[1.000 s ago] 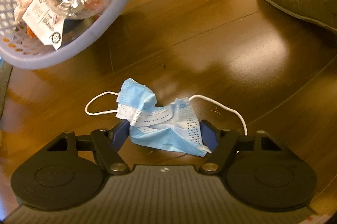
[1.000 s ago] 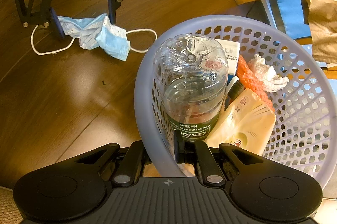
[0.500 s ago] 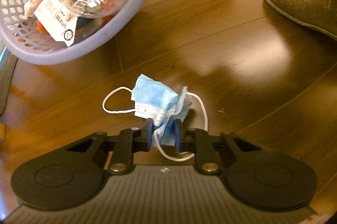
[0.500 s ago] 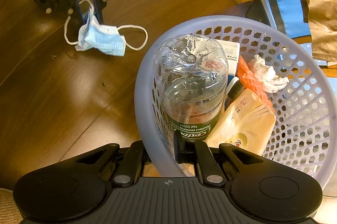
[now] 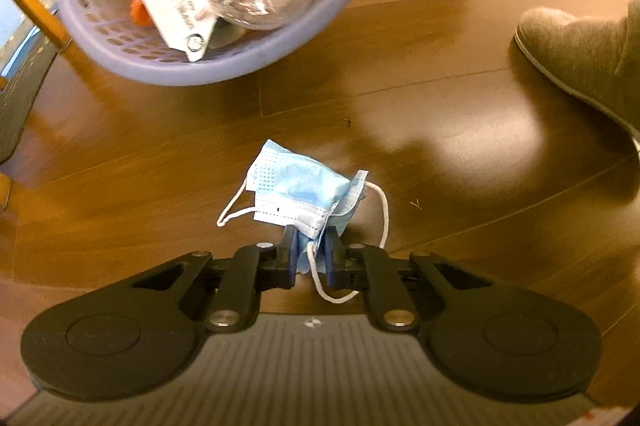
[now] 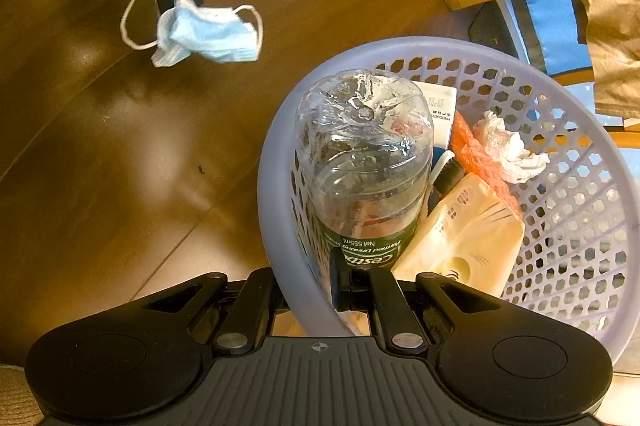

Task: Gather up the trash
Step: 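Close the left tool on the blue mask and lift it, then carry the mask into the wastebasket held by the right tool and release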

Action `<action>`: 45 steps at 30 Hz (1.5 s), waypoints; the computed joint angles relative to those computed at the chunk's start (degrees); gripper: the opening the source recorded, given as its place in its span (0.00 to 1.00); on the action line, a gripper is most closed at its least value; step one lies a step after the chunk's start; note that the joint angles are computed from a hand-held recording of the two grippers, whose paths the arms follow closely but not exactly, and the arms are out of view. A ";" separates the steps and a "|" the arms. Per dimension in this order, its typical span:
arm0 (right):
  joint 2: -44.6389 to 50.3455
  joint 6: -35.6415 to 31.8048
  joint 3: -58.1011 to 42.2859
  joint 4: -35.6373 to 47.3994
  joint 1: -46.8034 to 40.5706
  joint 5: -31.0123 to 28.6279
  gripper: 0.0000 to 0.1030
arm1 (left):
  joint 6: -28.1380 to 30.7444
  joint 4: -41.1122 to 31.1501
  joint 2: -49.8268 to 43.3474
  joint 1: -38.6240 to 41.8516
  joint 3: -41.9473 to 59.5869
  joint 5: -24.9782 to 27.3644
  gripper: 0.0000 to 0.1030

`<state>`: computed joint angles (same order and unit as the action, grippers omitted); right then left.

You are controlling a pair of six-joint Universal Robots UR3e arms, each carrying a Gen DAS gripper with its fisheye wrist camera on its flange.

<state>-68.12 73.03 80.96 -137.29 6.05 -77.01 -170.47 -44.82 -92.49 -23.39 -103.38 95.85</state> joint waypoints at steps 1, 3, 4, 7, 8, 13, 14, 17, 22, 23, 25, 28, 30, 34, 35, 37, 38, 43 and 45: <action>-0.09 0.00 -0.26 0.54 -0.08 0.12 0.06 | -0.49 -0.64 0.56 0.02 0.12 0.12 0.10; -0.28 0.08 -0.76 1.60 -0.10 0.22 0.05 | -1.15 -2.49 1.60 0.07 1.19 0.36 0.10; -0.60 0.14 -0.77 2.13 0.02 0.13 0.05 | -1.33 -3.00 2.02 0.01 1.50 0.55 0.10; -1.39 0.42 -1.18 4.24 0.19 0.22 0.05 | -2.21 -4.79 2.75 -0.21 2.92 0.98 0.10; -1.60 0.52 -1.57 5.27 0.26 0.24 0.05 | -2.33 -5.45 3.27 -0.20 3.20 1.03 0.10; -3.03 0.42 -2.95 9.92 0.55 0.56 0.05 | -3.04 -8.65 6.16 0.13 4.16 0.99 0.10; -3.39 0.23 -3.26 11.20 0.51 0.63 0.05 | -3.41 -9.34 6.80 -0.03 4.35 1.21 0.10; -4.35 -0.54 -4.17 14.96 0.38 0.59 0.04 | -4.74 -10.03 8.55 -0.27 3.87 1.69 0.10; -5.48 -1.69 -6.35 20.22 0.49 0.96 0.03 | -5.70 -11.46 12.21 1.01 2.44 1.34 0.10; -5.70 -1.72 -6.79 21.22 0.52 1.12 0.03 | -5.81 -11.88 12.95 1.29 2.29 1.20 0.10; -5.69 -0.72 -8.94 24.40 1.10 0.91 0.02 | -5.81 -12.85 14.58 2.13 1.93 0.85 0.10; -5.54 2.43 -12.27 28.92 2.65 0.06 0.01 | -5.48 -13.61 16.79 3.82 1.04 0.01 0.10; -6.41 4.87 -12.59 30.70 3.64 -0.35 0.00 | -5.53 -14.25 17.71 4.34 1.22 -0.10 0.10; -8.95 7.86 -11.61 32.77 4.59 -0.31 0.00 | -5.36 -15.39 18.96 5.31 2.24 -0.30 0.10; -9.19 9.20 -11.97 33.57 5.04 -0.52 0.00 | -5.25 -15.76 19.38 5.42 2.58 -0.30 0.10; -10.17 11.25 -11.88 34.71 5.40 -0.53 0.00 | -4.85 -16.37 20.03 6.01 3.20 -0.61 0.10; -10.79 12.41 -11.67 35.16 5.53 -0.37 0.00 | -4.96 -16.55 20.17 6.23 3.52 -0.75 0.10; -14.01 18.27 -8.80 34.83 6.67 0.52 0.00 | -4.01 -18.77 21.02 8.75 5.98 -2.21 0.10; -15.89 20.34 -6.91 33.81 7.49 1.20 0.00 | -4.22 -19.79 21.36 8.90 7.04 -2.01 0.10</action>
<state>-84.02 93.36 74.04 -103.48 13.54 -75.81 -174.69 -64.61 -71.13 -14.49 -96.34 93.83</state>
